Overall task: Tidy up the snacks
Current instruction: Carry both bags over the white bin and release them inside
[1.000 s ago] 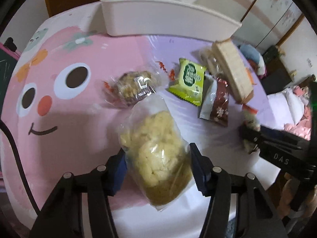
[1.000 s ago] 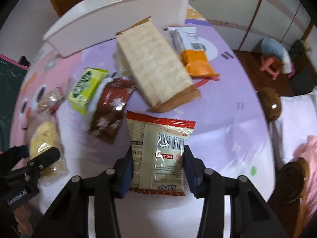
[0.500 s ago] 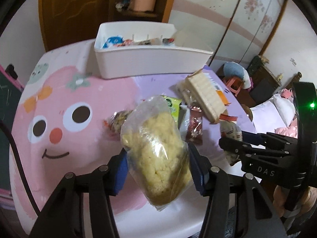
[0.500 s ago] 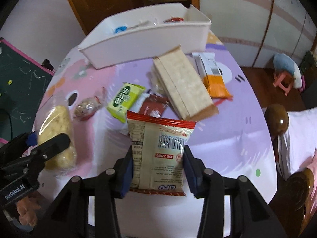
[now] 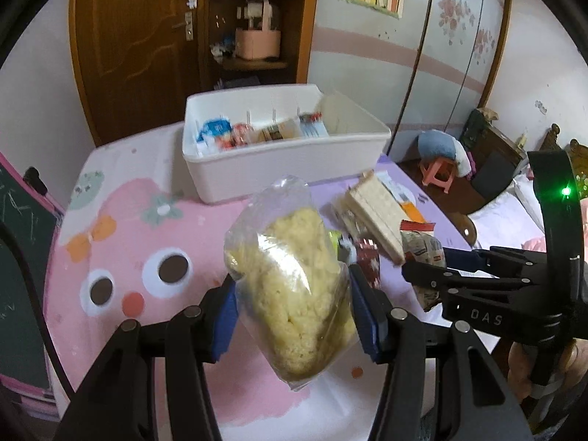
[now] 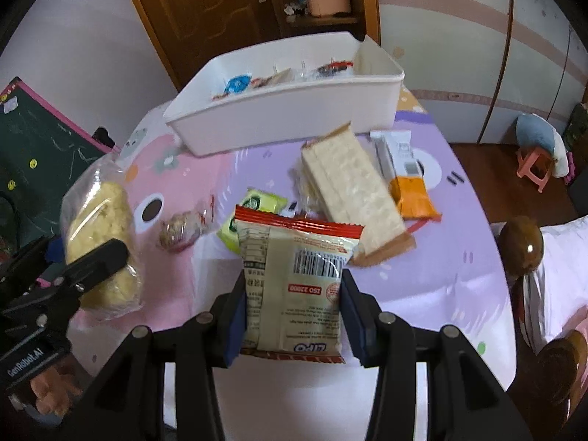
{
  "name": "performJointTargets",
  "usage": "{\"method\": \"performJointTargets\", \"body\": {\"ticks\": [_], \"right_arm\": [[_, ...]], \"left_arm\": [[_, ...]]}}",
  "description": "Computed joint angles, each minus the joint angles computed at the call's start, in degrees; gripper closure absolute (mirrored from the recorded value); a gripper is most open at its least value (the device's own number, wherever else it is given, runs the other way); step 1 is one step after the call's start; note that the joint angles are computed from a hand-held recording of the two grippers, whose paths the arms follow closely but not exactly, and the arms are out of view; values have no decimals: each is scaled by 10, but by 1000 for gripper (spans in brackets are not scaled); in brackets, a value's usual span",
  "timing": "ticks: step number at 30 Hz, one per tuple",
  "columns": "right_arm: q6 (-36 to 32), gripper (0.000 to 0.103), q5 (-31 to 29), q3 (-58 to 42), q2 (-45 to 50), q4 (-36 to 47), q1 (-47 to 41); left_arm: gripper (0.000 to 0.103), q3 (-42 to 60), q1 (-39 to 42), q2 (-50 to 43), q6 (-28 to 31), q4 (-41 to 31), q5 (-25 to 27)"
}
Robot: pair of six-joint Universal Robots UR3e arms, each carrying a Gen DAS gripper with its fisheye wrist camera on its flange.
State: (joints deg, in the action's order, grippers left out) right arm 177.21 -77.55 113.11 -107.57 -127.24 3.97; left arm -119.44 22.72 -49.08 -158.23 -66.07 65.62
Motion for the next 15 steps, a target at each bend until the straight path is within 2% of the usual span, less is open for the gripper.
{"method": "performJointTargets", "body": {"ticks": [6, 8, 15], "right_arm": [[-2, 57, -1, -86, 49, -19, -7], [-8, 57, -7, -136, 77, -27, -7], [14, 57, -23, -364, 208, -33, -13]], "left_arm": [[49, 89, 17, -66, -6, 15, -4], [49, 147, 22, -111, -13, 26, -10], [49, 385, -29, -300, -65, 88, 36]]}}
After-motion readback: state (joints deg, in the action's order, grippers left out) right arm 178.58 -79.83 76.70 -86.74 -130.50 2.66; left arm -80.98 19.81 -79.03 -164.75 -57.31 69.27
